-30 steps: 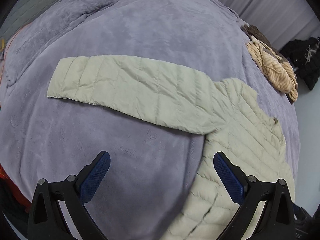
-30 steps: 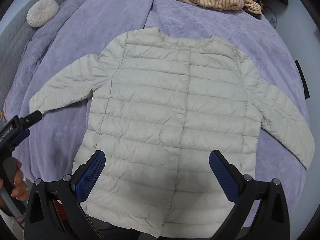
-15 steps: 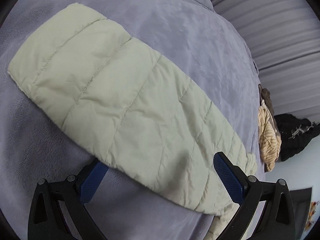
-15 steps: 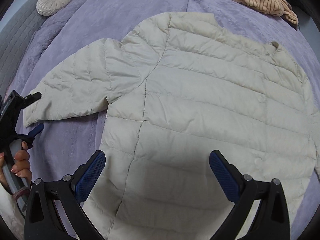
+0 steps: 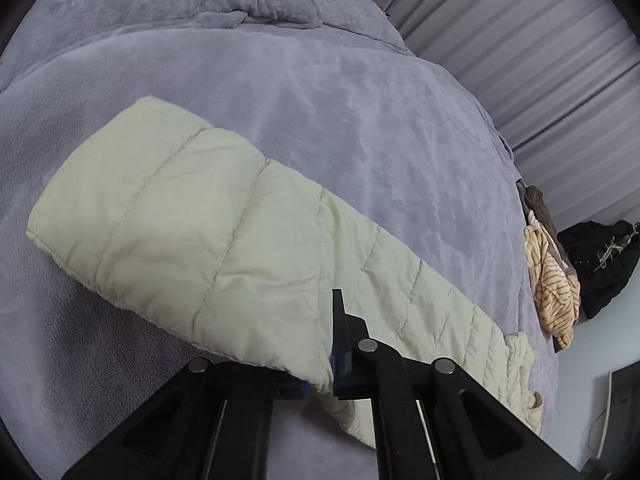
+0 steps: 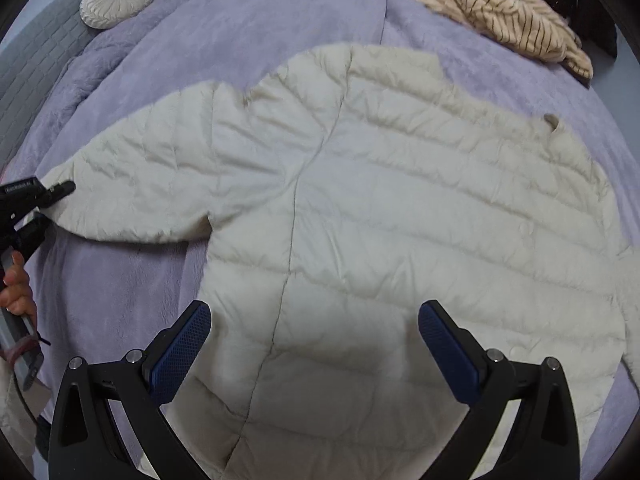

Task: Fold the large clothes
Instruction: 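Grasp the jacket sleeve cuff with the left tool and fold it across the body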

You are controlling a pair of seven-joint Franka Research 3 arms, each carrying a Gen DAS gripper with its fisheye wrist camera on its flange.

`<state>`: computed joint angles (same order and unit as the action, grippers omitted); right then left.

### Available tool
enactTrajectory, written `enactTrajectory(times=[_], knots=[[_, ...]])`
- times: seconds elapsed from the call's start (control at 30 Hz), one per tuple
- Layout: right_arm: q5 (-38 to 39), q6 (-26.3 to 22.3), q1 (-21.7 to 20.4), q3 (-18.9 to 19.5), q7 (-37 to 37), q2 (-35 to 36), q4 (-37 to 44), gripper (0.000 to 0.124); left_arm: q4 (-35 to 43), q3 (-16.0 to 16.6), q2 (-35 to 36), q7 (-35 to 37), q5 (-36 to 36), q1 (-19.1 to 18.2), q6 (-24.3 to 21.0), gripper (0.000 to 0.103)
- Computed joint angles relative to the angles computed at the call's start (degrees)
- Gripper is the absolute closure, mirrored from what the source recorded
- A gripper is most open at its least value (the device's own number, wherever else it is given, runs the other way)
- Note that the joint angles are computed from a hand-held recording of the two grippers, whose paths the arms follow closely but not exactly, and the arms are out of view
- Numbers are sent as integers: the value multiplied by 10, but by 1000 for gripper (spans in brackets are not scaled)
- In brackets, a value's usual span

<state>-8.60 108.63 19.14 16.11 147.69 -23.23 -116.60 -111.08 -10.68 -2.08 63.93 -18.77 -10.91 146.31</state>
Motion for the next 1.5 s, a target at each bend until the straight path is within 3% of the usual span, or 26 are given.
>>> enactTrajectory(times=[0.07,0.1,0.17,0.23,0.27,0.53,0.63,0.73,0.8,0.87,1.07,1.17,1.23,1.27,1.3,1.33,1.37,1.4,1.5], knots=[[-11,25,-10,-4,10,9,8,22,2,0,-3,3,5,0,3,95],[-6,45,-13,-12,11,17,9,29,0,0,-9,6,4,-1,5,95],[10,89,-14,-26,4,27,1,49,3,0,-16,15,10,-3,8,95],[36,115,-13,-38,-8,40,-8,78,6,1,-26,38,4,-9,10,95],[54,130,-11,-43,-13,44,-19,83,13,1,-27,50,0,-12,10,95],[70,145,-8,-50,-37,75,-29,89,108,-28,-6,146,1,-56,6,95],[79,159,-5,-55,-53,76,-36,89,163,-48,17,187,2,-80,-15,95],[143,216,-4,-77,-67,35,-81,89,230,-73,52,220,6,-105,-54,95],[172,253,-20,-78,-35,-32,-139,89,273,-92,82,233,21,-125,-86,95],[169,246,-51,-68,12,-108,-186,89,311,-108,113,239,59,-152,-119,95],[165,135,-122,-68,77,-306,-283,89,367,-125,204,228,175,-239,-209,95],[162,82,-147,-72,77,-368,-310,77,359,-123,220,221,207,-263,-246,95],[163,64,-160,-77,69,-405,-328,71,333,-117,210,203,235,-274,-241,93],[165,60,-166,-78,65,-414,-331,69,323,-114,205,195,254,-280,-235,91],[166,55,-170,-78,58,-417,-330,64,315,-115,200,194,261,-280,-231,70],[174,58,-180,-71,48,-424,-333,59,311,-117,196,194,260,-279,-229,29],[159,34,-170,-82,52,-450,-342,56,308,-117,190,187,266,-280,-230,8],[167,32,-179,-77,43,-457,-342,52,293,-111,176,171,290,-285,-218,0],[166,8,-192,-83,25,-479,-339,52,272,-116,147,179,295,-275,-216,0]])
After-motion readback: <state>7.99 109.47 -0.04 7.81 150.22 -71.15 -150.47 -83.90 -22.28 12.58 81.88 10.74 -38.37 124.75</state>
